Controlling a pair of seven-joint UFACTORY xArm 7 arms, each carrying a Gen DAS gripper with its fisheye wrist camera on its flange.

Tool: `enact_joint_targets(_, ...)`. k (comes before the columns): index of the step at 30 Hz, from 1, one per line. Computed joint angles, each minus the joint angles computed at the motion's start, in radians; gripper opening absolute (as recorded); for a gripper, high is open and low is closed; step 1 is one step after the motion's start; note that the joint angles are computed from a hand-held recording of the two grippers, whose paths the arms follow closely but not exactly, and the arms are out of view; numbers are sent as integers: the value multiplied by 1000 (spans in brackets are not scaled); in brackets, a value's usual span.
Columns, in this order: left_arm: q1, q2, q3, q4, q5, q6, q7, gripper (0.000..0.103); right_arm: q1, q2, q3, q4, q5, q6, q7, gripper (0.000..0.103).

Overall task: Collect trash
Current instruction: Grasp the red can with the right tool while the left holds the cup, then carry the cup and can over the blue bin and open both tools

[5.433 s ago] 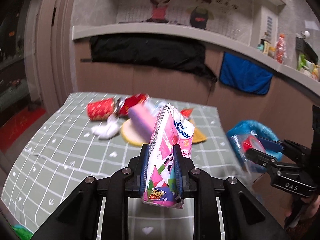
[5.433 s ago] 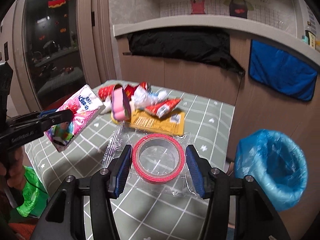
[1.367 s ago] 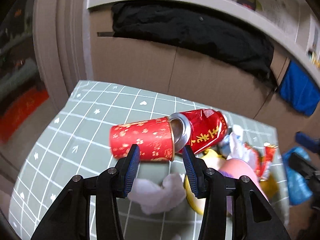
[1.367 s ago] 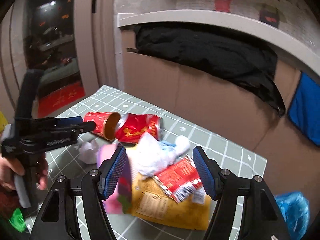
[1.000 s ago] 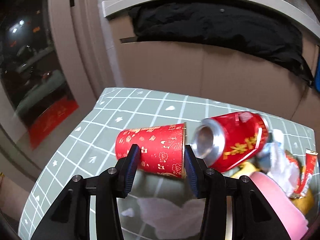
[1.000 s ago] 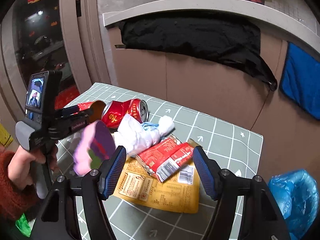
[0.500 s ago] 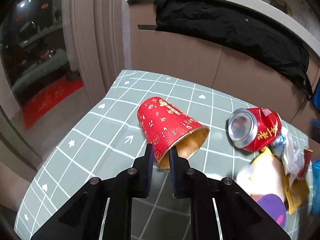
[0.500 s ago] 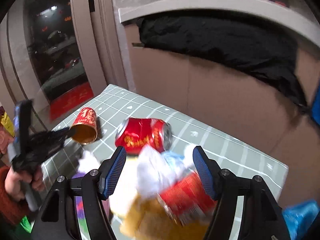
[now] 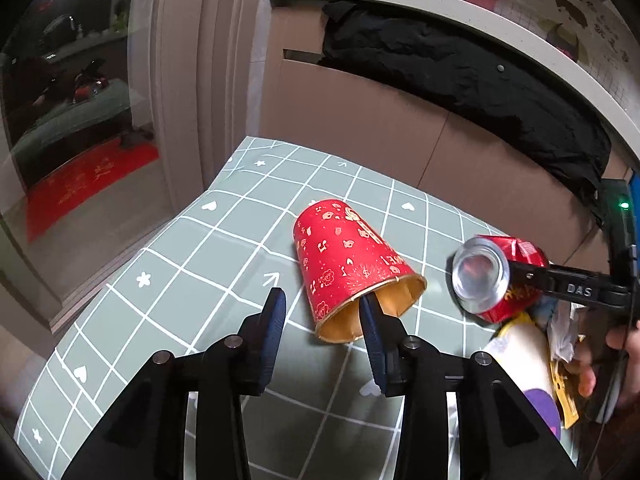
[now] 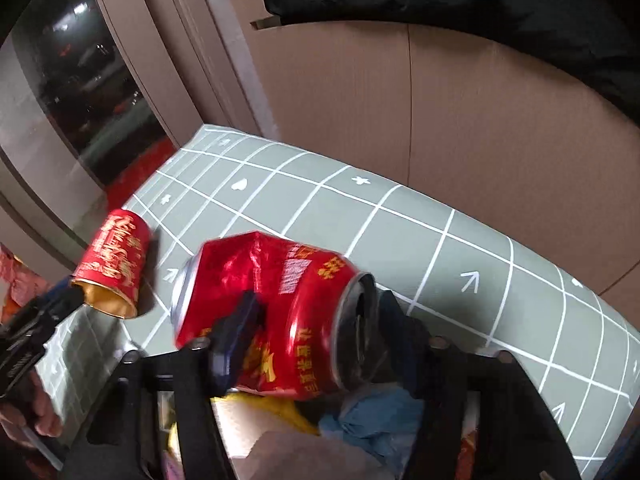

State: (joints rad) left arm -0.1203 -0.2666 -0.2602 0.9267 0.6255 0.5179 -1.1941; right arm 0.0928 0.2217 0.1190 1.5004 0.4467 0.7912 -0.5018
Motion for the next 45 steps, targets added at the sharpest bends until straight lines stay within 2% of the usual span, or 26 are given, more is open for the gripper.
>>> enact_joint_targets(5,2,57,-5,61,32,61,-47,38,-4,-109,-4,-103,50,-79,-64,54)
enact_joint_targets(7,-9,72,3,74,47,77,-66,28,-7,-172,-15,-148,101,-100,-102,54)
enact_joint_targets(8,-17,78,2,84,59,98,-66,19,-6,-205,-24,-170,117,-108,-118,54)
enact_joint_targets(12,-48,69,11,89,84,114,-63,10,5,-309,-66,-236,133,-106,-153,54)
enact_joint_targets(16,-62,20,-2,71,98,115,-84,9,21,-411,-112,-313,152,-95,-181,54)
enact_joint_targets(18,-63,-8,-22,67,114,128,-96,6,29,-471,-130,-366,152,-111,-191,54)
enact_joint_targets(25,-66,-102,-98,64,135,161,-114,5,55,-644,-200,-496,124,-120,-196,54)
enact_joint_targets(34,-107,-225,-215,43,52,175,-105,5,60,-842,-280,-651,62,-81,-202,54)
enact_joint_targets(38,-131,-247,-270,56,2,179,-88,5,45,-951,-309,-718,22,-75,-203,54)
enact_joint_targets(45,-115,-218,-394,138,12,190,-110,5,10,-1125,-366,-790,-50,-51,-214,54)
